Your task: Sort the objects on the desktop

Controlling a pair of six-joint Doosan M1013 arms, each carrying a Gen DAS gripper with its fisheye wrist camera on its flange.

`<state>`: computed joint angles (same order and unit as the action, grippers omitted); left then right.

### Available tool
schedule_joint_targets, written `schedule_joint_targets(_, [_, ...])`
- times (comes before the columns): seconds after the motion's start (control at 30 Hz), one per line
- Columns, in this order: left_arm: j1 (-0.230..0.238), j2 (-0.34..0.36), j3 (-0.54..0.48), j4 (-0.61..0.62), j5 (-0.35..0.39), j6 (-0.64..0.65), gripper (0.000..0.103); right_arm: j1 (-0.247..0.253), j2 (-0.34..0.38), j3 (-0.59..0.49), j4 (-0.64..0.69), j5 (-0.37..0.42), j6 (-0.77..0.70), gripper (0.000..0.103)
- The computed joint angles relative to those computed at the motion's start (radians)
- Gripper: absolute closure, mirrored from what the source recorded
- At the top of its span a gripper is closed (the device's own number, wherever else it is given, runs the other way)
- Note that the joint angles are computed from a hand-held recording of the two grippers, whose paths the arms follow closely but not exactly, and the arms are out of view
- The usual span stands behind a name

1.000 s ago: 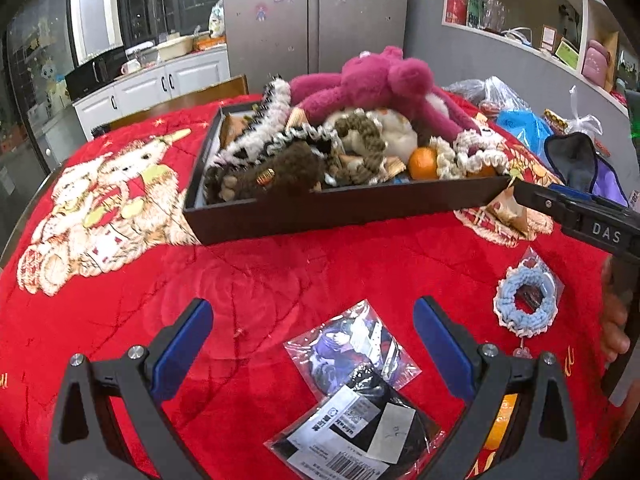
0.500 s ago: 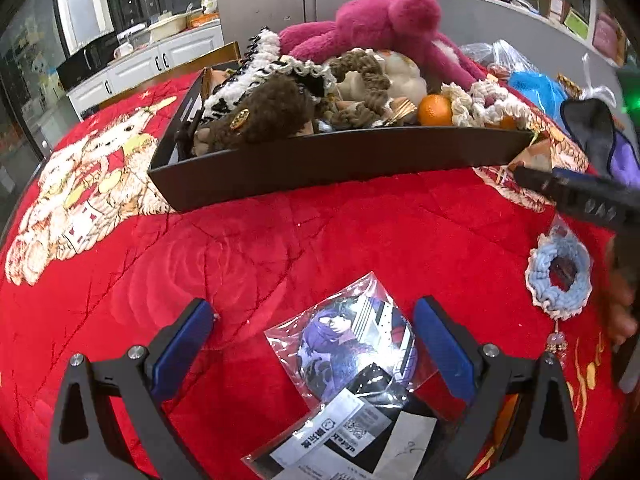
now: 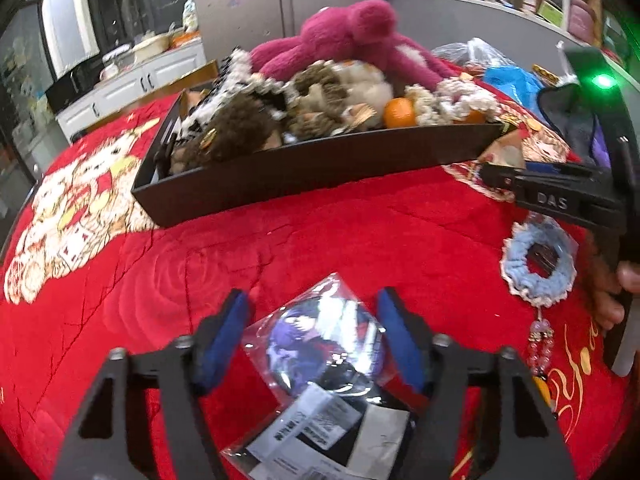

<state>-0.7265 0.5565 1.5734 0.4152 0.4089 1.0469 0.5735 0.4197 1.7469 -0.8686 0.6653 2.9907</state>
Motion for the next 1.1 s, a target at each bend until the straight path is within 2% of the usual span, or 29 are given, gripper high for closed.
schedule_joint_targets(0.13, [-0.011, -0.003, 0.006, 0.06, -0.008, -0.035, 0.057, 0.004, 0.001, 0.0, -0.008, 0.001, -0.004, 0.063])
schedule_joint_targets(0.27, [-0.014, -0.006, 0.008, 0.077, -0.009, -0.061, 0.063, 0.006, 0.001, 0.0, -0.011, 0.004, -0.008, 0.064])
schedule_joint_targets(0.47, [-0.019, -0.008, 0.012, 0.108, -0.014, -0.091, 0.08, 0.005, 0.0, 0.003, -0.009, -0.003, -0.004, 0.064])
schedule_joint_targets(0.53, [-0.022, -0.009, 0.015, 0.131, -0.017, -0.106, 0.095, 0.005, -0.001, 0.003, -0.01, -0.004, -0.001, 0.065])
schedule_joint_targets(0.6, [-0.023, -0.011, 0.017, 0.133, -0.02, -0.102, 0.103, 0.004, -0.001, 0.004, -0.011, -0.006, 0.0, 0.065])
schedule_joint_targets(0.87, [-0.026, -0.016, 0.024, 0.131, -0.03, -0.094, 0.103, 0.006, -0.002, 0.006, -0.021, -0.008, 0.017, 0.066])
schedule_joint_targets(1.1, [-0.032, -0.029, 0.038, 0.183, -0.047, -0.139, 0.103, 0.019, -0.006, 0.009, -0.071, 0.003, 0.049, 0.068])
